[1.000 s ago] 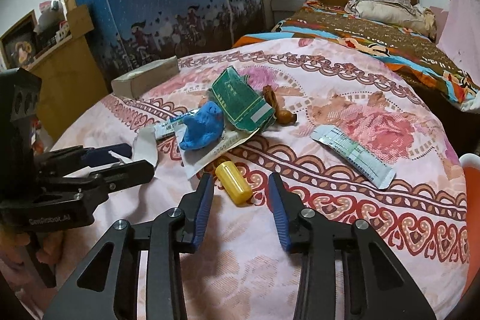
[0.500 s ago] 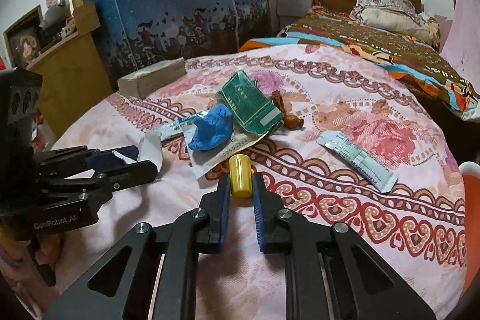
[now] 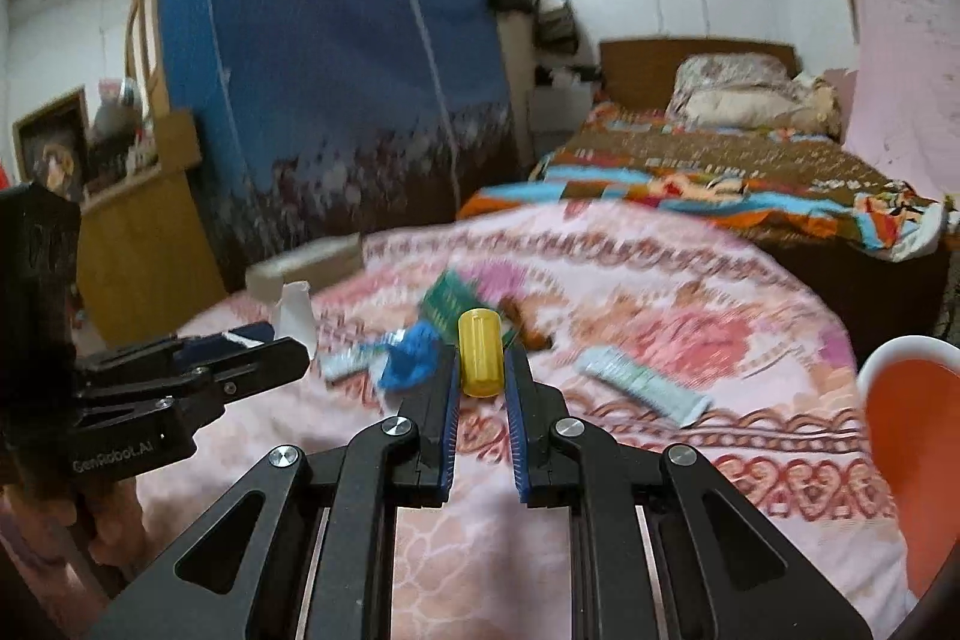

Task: Collect trash
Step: 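Carry both items over the orange basin and open both tools to drop them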

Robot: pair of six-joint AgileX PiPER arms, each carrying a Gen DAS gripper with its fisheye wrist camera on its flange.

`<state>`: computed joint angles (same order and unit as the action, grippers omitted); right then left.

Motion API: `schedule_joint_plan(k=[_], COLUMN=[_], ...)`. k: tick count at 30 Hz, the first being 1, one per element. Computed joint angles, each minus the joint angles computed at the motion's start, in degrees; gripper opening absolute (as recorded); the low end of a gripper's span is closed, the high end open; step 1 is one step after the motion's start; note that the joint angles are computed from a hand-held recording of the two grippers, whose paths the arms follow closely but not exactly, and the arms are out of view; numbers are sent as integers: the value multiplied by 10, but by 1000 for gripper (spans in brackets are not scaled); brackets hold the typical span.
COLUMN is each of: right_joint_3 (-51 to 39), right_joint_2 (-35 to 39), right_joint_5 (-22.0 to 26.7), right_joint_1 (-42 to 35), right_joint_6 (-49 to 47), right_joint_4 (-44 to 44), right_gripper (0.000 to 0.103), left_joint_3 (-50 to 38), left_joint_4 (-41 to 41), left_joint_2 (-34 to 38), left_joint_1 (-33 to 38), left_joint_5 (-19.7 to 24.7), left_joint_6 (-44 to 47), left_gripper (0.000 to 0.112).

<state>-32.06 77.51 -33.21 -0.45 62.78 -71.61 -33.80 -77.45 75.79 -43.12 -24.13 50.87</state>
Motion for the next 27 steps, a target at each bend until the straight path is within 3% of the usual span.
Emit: schedule_joint_plan(k=[5,10,17,27], right_joint_3=[45,82,110,105], right_joint_2=[-48,-88,-105,-85], right_joint_5=[-33,-81,-151,-171], right_joint_1=[-33,-81,-163,-262], right_joint_6=[-126,-215,-259,-224], right_joint_4=[137,235,298,299], right_gripper=[12,12,13,13], left_joint_3=[-32,-69,-117,-194], left_joint_4=[49,101,169,213], left_joint_2=[16,39,73,133], left_joint_1=[-47,-79,-95,-110], left_joint_5=[-55,-83,-79,-30], left_joint_6=[-13,-13,-30,-38], left_gripper=[24,24,24,24])
